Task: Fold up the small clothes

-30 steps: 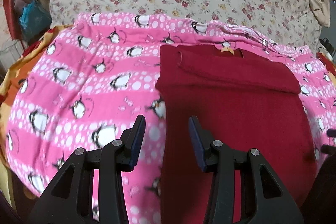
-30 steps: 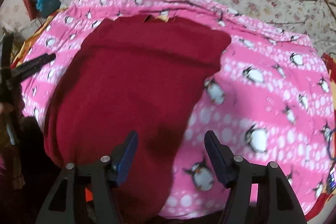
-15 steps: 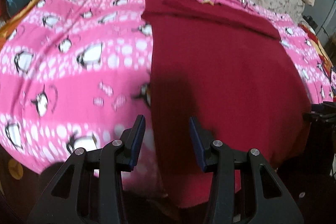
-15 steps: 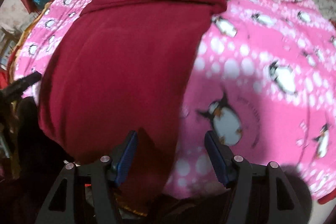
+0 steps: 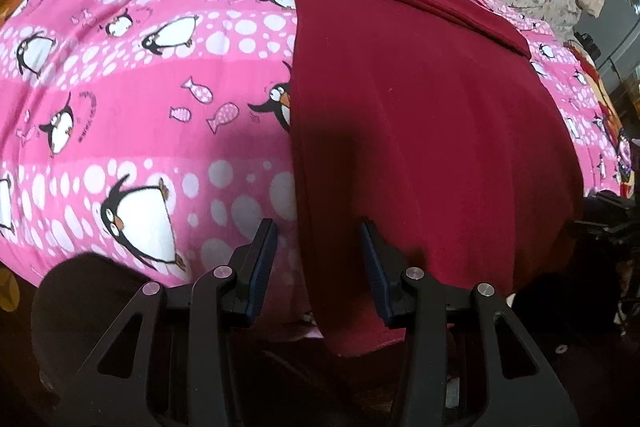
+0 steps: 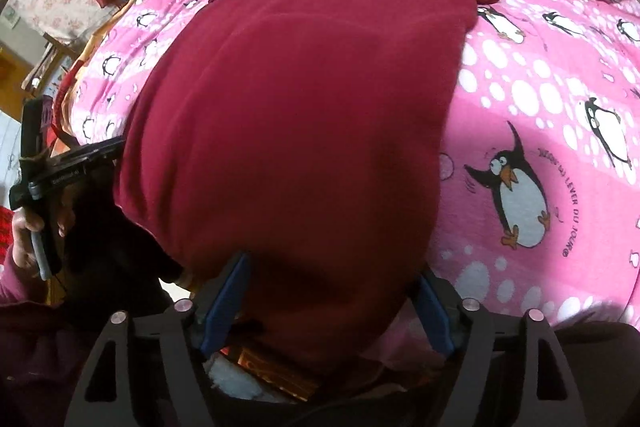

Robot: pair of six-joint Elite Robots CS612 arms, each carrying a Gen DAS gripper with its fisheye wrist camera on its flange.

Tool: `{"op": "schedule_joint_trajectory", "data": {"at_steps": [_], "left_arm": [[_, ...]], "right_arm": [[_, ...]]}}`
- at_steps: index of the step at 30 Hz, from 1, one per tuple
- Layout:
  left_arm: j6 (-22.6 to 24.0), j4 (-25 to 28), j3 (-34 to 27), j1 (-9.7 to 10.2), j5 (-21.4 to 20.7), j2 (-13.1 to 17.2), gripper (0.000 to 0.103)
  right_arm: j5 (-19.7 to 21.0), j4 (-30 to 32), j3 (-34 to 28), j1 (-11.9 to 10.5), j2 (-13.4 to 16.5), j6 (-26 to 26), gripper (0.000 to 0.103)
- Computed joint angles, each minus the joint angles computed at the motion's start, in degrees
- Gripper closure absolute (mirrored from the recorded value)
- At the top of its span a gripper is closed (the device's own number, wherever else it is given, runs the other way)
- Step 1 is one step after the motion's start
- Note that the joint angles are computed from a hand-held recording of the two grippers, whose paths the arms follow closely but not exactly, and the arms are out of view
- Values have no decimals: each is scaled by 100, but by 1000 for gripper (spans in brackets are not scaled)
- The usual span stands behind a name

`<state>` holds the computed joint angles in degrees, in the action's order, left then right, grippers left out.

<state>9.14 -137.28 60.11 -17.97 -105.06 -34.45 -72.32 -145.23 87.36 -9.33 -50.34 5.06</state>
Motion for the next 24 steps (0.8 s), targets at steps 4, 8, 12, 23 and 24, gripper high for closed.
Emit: {"op": "schedule_joint_trajectory", "data": {"at_steps": [4,8,12,23,24], "left_arm": [[275,54,86,-62,121,-50,60],[424,396,12,-47,-84,-39,60],[385,503,-91,-21,-224,35,60],[-153,466,-858,196,-1517,272,96],[-252,396,-969,201,-1569,318,96]], "right_arm": [[25,-7,-49,18,37,0,24],[150,86,-47,-10,19,-80,24],[389,-85,14,-49,45,-73,24],[801,-945,-40,-175,60,233,92],[892,-1108,-52,-207,67,329,92]]}}
